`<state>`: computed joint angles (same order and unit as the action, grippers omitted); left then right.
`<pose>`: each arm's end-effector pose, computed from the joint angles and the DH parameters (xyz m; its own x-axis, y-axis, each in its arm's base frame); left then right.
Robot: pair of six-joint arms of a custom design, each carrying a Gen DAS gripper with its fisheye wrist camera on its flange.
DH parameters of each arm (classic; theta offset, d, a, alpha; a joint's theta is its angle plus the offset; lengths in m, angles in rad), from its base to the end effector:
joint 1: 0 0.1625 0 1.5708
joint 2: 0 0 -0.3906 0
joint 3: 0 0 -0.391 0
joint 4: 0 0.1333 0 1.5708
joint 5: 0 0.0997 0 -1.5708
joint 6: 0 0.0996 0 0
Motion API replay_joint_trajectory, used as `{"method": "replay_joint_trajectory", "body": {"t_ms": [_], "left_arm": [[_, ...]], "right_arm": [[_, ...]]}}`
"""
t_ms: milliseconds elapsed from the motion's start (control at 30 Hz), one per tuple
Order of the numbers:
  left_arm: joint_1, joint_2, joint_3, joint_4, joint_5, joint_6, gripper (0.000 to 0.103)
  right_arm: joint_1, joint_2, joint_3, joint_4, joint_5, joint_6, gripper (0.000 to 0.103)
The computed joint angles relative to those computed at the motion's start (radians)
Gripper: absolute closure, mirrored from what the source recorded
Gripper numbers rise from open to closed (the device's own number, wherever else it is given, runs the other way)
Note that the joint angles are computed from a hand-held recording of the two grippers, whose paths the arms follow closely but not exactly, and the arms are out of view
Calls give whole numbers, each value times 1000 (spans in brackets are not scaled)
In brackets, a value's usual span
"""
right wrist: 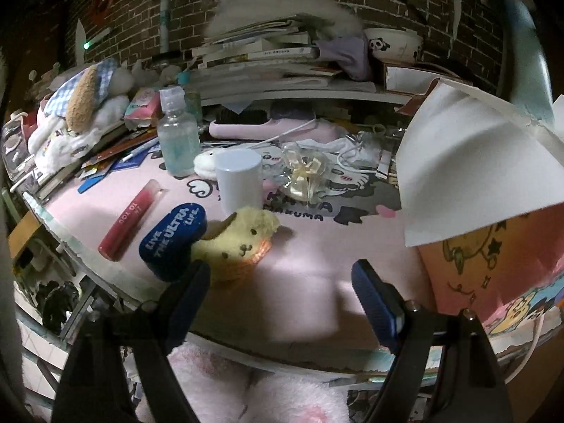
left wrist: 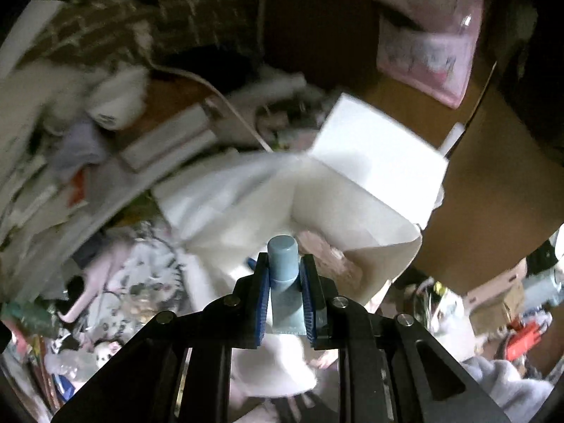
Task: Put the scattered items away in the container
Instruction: 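Carry the light-blue tube into the white box and open the left gripper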
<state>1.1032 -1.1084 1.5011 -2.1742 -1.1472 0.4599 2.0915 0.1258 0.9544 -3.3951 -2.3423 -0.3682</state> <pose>-0.1383 -0.6605 0.2945 -0.5683 0.6869 -0.4530 0.7734 0.6339 -0.0090 0.4004 -0.5698 -0.2164 -0.6676 -0.1802 0.7223 -0.6499 0.6145 -0.4473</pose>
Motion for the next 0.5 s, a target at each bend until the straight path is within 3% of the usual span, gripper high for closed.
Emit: {"method": "replay_joint_trajectory", "body": {"t_ms": [200, 500], "left_arm": [[7, 143, -168, 259, 33, -173, 91], [16, 225, -221, 300, 124, -218, 91]], "right_arm": [[-7, -10, 22, 0, 9, 25, 23], [-32, -45, 82, 15, 32, 108, 23]]}}
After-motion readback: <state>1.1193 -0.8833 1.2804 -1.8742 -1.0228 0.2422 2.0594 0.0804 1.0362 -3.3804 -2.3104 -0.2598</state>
